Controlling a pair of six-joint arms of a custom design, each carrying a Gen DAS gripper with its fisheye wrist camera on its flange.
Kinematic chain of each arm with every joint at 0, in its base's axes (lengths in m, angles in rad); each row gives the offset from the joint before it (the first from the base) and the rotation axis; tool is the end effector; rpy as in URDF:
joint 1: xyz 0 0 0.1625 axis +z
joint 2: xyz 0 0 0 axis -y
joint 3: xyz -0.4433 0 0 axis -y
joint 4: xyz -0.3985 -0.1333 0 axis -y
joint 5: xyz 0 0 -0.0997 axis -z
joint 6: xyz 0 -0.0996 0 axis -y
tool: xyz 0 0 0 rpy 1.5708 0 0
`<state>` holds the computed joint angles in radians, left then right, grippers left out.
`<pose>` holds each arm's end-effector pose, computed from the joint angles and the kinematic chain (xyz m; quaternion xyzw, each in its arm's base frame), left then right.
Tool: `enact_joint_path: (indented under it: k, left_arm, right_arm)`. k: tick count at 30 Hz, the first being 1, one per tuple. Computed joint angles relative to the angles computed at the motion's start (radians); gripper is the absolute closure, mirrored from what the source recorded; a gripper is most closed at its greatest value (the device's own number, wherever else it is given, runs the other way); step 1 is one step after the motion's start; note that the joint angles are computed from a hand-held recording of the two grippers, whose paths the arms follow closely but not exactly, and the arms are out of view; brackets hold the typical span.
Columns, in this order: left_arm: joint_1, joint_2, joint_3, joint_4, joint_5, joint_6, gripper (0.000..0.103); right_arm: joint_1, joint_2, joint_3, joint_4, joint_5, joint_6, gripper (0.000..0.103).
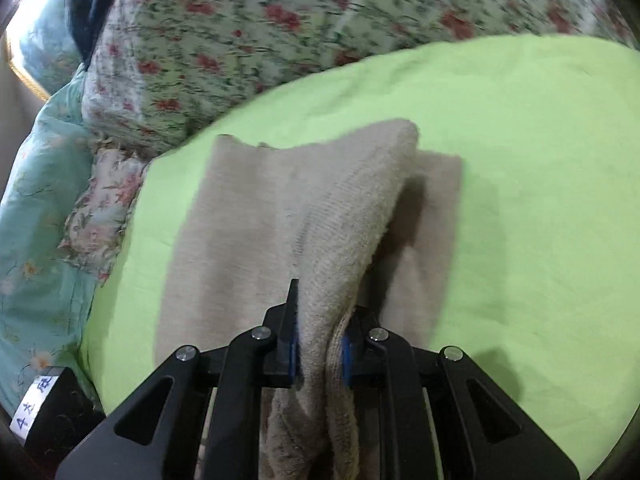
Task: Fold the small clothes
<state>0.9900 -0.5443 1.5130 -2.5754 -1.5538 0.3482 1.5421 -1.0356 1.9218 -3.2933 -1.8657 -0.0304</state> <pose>-0.2757 -0.6661 -0.0323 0.4477 0.8939 -0.0188 0.0064 0.0866 -0.6184 0.2452 -0.0589 -0.9040 0.3975 0.1461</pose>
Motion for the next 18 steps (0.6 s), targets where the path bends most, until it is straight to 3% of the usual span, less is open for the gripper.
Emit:
enact_joint_path:
  k: [3,6,9,11,13,15,18]
  left_arm:
    - [-0.007,0.015,0.002,-0.002,0.016,0.01,0.086]
    - [0.007,0.011,-0.014,0.04,0.001,0.006,0.081]
    - [0.012,-0.012,-0.01,0.08,-0.01,-0.001,0.072]
    - [0.013,-0.037,0.013,0.078,0.004,0.0,0.055]
    - [0.02,-0.073,0.045,0.066,0.0,0.002,0.05]
    - [0.031,-0.108,0.07,0.059,-0.007,0.0,0.044]
    - [0.054,-0.152,0.09,0.035,-0.002,-0.008,0.032]
  right_arm:
    - [-0.006,0.0,-0.009,0.021,-0.016,-0.016,0.083]
    - [-0.028,-0.011,-0.008,0.072,0.019,0.051,0.072]
    - [-0.024,-0.029,0.044,-0.015,0.014,0.053,0.066]
    - [-0.013,-0.041,0.083,-0.07,-0.002,0.058,0.064]
    - [-0.001,-0.05,0.118,-0.12,-0.016,0.058,0.057]
    - [0.015,-0.056,0.157,-0.182,-0.035,0.051,0.043]
    - [0.024,-0.063,0.193,-0.219,-0.036,0.053,0.039]
